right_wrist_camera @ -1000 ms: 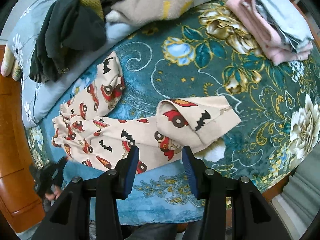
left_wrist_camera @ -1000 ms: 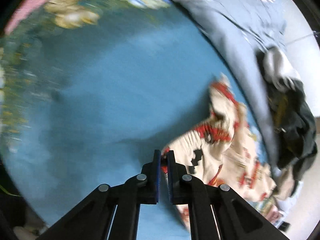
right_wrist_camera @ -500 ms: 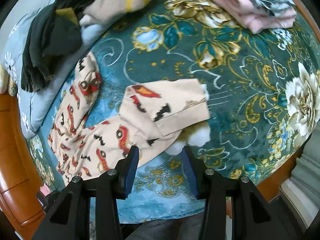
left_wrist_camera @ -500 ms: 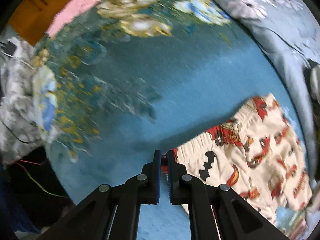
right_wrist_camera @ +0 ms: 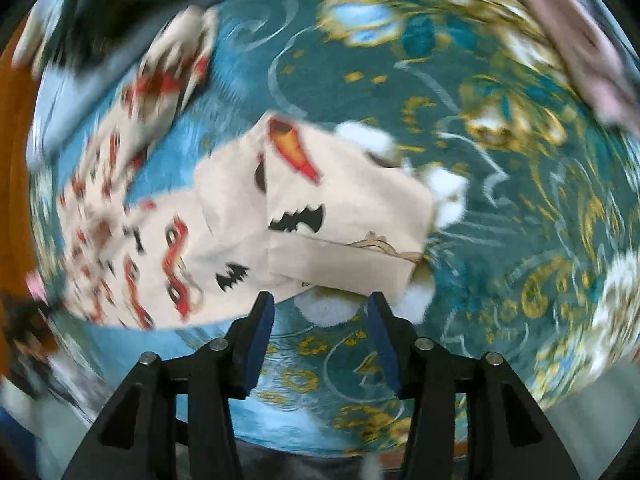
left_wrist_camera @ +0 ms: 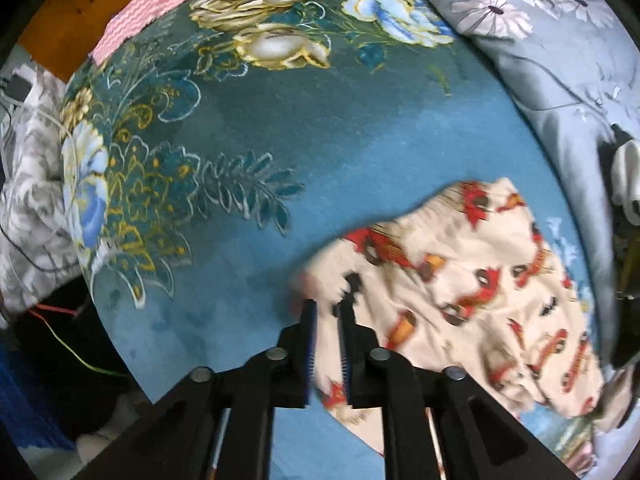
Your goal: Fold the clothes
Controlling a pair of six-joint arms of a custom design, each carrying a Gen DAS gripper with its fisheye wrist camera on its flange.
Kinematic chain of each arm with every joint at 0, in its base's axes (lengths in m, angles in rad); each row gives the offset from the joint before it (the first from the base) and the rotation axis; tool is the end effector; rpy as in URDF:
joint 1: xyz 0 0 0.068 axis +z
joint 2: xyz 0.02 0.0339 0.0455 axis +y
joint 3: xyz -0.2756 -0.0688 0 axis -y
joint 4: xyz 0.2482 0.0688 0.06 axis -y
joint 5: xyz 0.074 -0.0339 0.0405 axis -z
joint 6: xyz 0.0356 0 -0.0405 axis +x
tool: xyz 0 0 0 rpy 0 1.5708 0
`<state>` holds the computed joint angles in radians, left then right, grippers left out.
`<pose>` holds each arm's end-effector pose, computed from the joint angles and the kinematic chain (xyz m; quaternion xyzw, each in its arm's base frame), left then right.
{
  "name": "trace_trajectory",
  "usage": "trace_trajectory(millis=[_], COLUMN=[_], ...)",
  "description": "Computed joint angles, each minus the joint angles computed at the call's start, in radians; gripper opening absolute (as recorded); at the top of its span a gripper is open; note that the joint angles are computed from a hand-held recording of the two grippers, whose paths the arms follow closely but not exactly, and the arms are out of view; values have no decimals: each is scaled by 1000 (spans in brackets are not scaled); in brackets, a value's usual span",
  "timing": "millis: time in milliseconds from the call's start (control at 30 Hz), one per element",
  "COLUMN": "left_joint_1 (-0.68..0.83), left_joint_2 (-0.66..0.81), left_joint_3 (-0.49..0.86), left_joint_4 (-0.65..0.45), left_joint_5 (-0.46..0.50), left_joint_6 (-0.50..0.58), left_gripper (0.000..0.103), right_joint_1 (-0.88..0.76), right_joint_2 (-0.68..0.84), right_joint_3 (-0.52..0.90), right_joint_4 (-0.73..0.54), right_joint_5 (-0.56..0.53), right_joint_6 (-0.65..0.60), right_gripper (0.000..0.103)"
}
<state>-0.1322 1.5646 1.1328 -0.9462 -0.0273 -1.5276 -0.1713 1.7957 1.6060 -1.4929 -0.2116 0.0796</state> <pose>0.2874 -0.0372 0.2322 -0.6404 0.7618 -0.0618 0.0750 0.3209 -0.0479 0.2862 -0.1301 -0.9843 -0.1079 0.0507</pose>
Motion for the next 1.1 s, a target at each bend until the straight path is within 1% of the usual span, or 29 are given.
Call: trace_trajectory(millis=[67, 133, 200, 267, 400, 467, 500, 533, 567, 633, 800, 967, 1033, 1100], left_joint_1=[-30, -68, -99, -139, -198, -221, -233, -245, -254, -276, -320, -354, -365, -375], left_joint_2=[-19, -35, -37, -28, -10, 2, 9, 18, 24, 42, 66, 63, 62, 58], left_joint_3=[27, 62, 113, 155, 229, 263, 280, 301, 315, 354, 426, 451, 457, 457], left_joint_4=[-22, -52, -95, -130, -178, -192, -199, -208, -214, -234, -276, -295, -304, -307], left_joint_5=[-10, -32, -39, -39, -54, -60, -62, -67, -71, -81, -106, -121, -124, -127], left_joint_6=[-44, -91, -112, -131, -171, -190, -200, -209, -214, -228, -264, -309, -326, -343], left_gripper=[27, 31, 38, 41, 41, 41, 41, 41, 41, 41, 41, 41, 41, 41], right_joint_1=[31, 60, 89, 118, 163, 170, 168, 164, 151, 122, -77, -298, -375, -444], right_joint_2=[-2, -8, -18, -23, -36, -41, -40, -36, -32, -22, -21, 9, 55, 78], right_joint_3=[-35, -71, -104, -139, -198, -210, -210, -203, -192, -167, -43, 151, 274, 339], right_joint_4=[40, 88, 130, 168, 221, 235, 238, 238, 232, 217, 140, 28, -38, -75], right_joint_5=[26, 53, 88, 110, 176, 185, 185, 189, 183, 167, -1, -179, -221, -240], right_joint_6=[-50, -98, -145, -197, -277, -288, -286, -280, -275, -267, -194, -99, -73, -58], right_gripper=[50, 51, 51, 51, 51, 51, 49, 40, 34, 10, 8, 7, 7, 7])
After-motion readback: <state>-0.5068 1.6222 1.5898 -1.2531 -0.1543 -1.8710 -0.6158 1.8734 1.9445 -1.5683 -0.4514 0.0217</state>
